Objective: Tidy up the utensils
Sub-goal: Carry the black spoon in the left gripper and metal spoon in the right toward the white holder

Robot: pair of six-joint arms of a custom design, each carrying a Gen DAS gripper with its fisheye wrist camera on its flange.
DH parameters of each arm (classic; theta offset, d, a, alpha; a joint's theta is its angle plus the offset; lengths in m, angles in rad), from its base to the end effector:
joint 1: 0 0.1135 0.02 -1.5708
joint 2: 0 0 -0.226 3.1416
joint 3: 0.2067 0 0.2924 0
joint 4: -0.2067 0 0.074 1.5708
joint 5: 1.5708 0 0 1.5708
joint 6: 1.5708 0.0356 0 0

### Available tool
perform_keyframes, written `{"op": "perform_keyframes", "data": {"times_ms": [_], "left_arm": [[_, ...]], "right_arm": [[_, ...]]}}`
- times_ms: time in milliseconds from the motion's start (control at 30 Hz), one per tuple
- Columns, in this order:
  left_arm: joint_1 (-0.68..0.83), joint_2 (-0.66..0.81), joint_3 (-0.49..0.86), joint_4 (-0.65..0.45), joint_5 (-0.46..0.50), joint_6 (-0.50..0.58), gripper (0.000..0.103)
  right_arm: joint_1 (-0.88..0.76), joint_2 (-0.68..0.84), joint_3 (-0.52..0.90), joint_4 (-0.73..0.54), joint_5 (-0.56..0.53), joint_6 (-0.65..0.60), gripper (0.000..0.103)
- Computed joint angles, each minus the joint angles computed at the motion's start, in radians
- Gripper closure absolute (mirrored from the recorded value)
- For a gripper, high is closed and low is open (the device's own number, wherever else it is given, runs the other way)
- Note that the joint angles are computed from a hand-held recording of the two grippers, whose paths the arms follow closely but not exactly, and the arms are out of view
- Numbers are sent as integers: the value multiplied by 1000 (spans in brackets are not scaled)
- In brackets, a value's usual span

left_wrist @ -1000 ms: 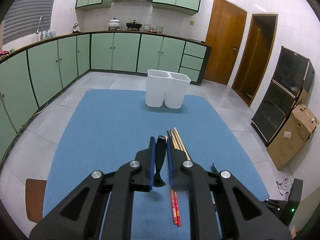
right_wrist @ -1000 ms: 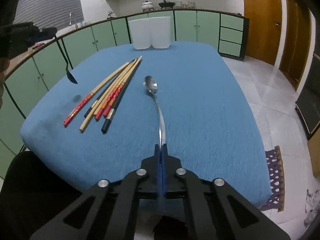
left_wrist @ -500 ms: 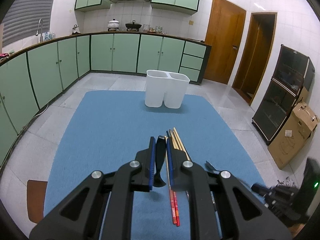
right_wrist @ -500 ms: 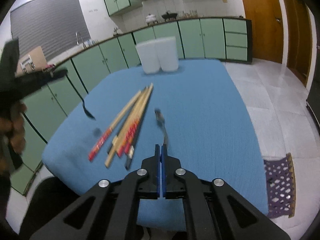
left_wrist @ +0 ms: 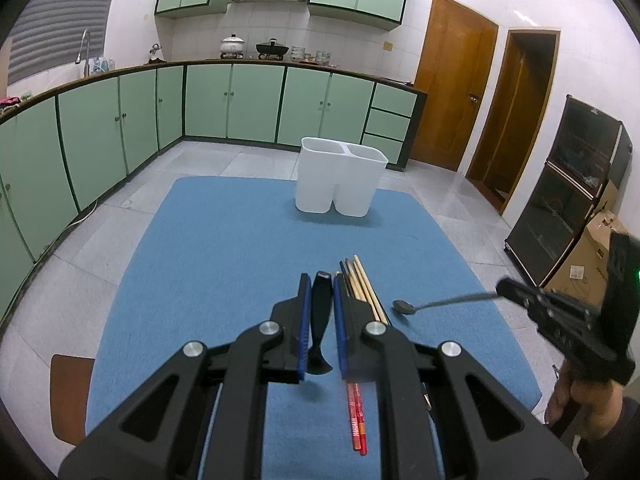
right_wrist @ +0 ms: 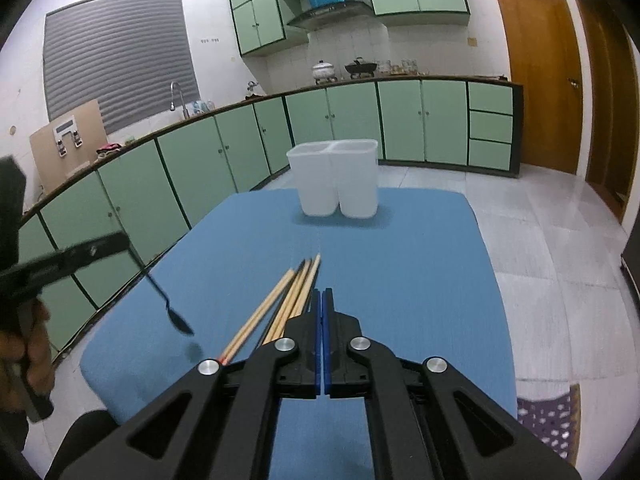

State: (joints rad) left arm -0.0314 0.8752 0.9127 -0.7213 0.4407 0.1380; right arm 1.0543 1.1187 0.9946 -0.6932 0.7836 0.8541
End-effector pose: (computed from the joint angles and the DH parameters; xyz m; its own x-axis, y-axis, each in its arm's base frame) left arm 0.2406 -0.0228 0.2906 -0.5761 0.1426 -0.8049 0.4424 0.8824 -0.1603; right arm 0.1604 0.2316 0.2686 -0.5212 0.1638 -0.8376 0.0236 0.9838 0.1777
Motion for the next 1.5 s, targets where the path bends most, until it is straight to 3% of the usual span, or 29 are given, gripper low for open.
{"op": "perform_keyframes", "data": {"times_ms": [333,633,1000,1233,1500], "left_arm": [[23,51,19,25,13,7,93],[42,82,35,34,18,12,93],[39,100,42,40,8,8,93],[31,94,38,38,-3,3,93],[22,150,104,47,12,-3,93]], "right_arm": [[-147,90,45,206,-144,-204,103],[-204,221,151,289,-217,-334,103],[-267,255,168,312,-306,-350,98],[-245,264,162,327,-260,-370,98],[-268,212,222,220,-280,-370,102]]}}
